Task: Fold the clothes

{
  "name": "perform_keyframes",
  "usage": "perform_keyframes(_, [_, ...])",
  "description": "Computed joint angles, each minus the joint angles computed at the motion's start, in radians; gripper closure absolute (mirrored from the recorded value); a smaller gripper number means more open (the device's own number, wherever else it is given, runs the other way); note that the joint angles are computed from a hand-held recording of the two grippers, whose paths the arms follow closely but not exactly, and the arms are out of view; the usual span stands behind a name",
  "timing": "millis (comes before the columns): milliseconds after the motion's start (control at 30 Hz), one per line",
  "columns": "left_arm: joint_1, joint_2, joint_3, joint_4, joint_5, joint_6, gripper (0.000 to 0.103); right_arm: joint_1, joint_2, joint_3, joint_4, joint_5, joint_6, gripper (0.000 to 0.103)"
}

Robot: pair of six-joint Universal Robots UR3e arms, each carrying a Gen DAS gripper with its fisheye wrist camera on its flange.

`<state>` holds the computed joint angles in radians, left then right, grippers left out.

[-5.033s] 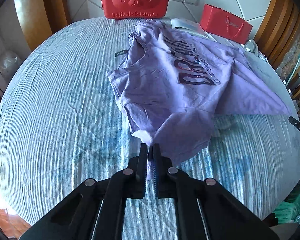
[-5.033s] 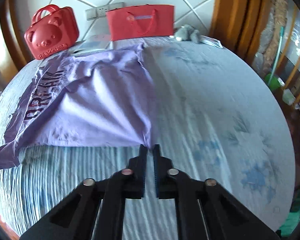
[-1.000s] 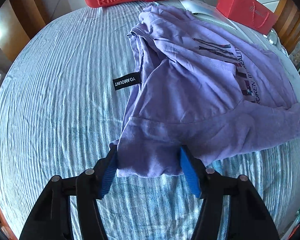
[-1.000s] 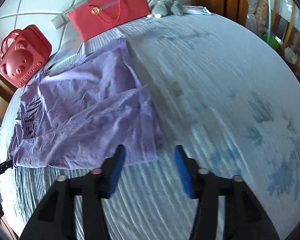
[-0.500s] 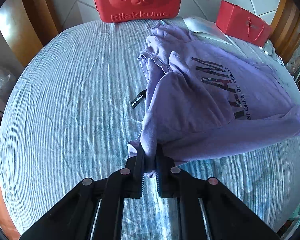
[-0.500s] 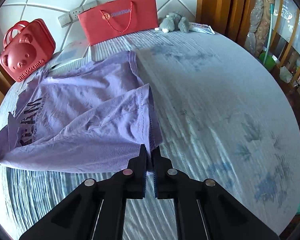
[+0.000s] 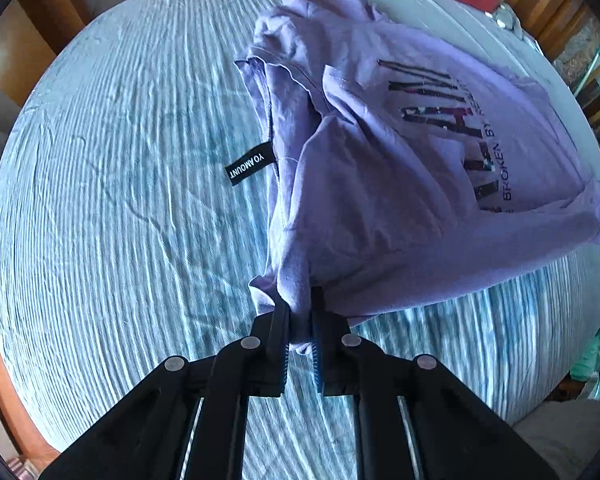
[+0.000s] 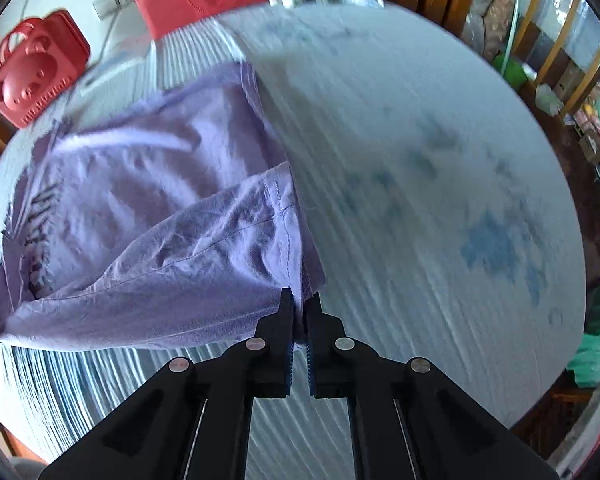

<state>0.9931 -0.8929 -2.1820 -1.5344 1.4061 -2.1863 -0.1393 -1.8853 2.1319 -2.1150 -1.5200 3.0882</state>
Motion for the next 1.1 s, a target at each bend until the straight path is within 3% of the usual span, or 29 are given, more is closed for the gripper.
perform_keyframes(67, [-0.008, 0.007, 0.008, -0.009, 0.001, 0.019, 0.085, -0.019, -0.018, 0.026, 0.012, -0.001, -0.009, 0.093])
perform_keyframes(100, [-0.009, -0.002, 0.043, -0.025, -0.013, 0.016, 0.073, -0.026, -0.031, 0.026, 0.024, -0.010, -0.014, 0.090])
perform_keyframes(167, [0.001, -0.015, 0.128, -0.058, -0.074, 0.019, 0.058, -0.042, -0.067, -0.005, 0.072, -0.019, -0.040, 0.076])
perform_keyframes(200, [0.004, -0.025, 0.171, -0.069, -0.107, 0.017, 0.056, -0.047, -0.088, -0.030, 0.089, -0.025, -0.057, 0.067])
perform_keyframes(300, [-0.065, -0.110, 0.244, 0.008, -0.167, -0.047, 0.054, -0.035, -0.083, -0.103, 0.068, -0.033, -0.087, 0.067])
perform_keyframes(367, [-0.156, -0.223, 0.262, 0.155, -0.166, -0.130, 0.054, -0.029, -0.029, -0.139, 0.012, 0.002, -0.085, 0.067])
perform_keyframes(533, [-0.291, -0.603, 0.382, 0.485, -0.162, -0.275, 0.054, 0.063, 0.270, -0.309, -0.151, 0.045, -0.023, 0.067])
perform_keyframes(667, [-0.384, -0.878, 0.623, 0.545, -0.137, -0.362, 0.053, 0.114, 0.513, -0.526, -0.163, 0.027, 0.004, 0.067])
perform_keyframes(767, [-0.449, -1.094, 0.865, 0.529, -0.100, -0.400, 0.044, 0.139, 0.656, -0.682, -0.133, 0.010, 0.017, 0.067])
perform_keyframes(1000, [-0.523, -1.550, 1.508, 0.274, -0.051, -0.473, 0.043, 0.175, 0.932, -1.024, -0.011, -0.037, 0.027, 0.066])
perform_keyframes(1100, [-0.529, -1.678, 1.709, 0.149, -0.058, -0.494, 0.043, 0.172, 0.996, -1.091, 0.019, -0.029, 0.026, 0.061])
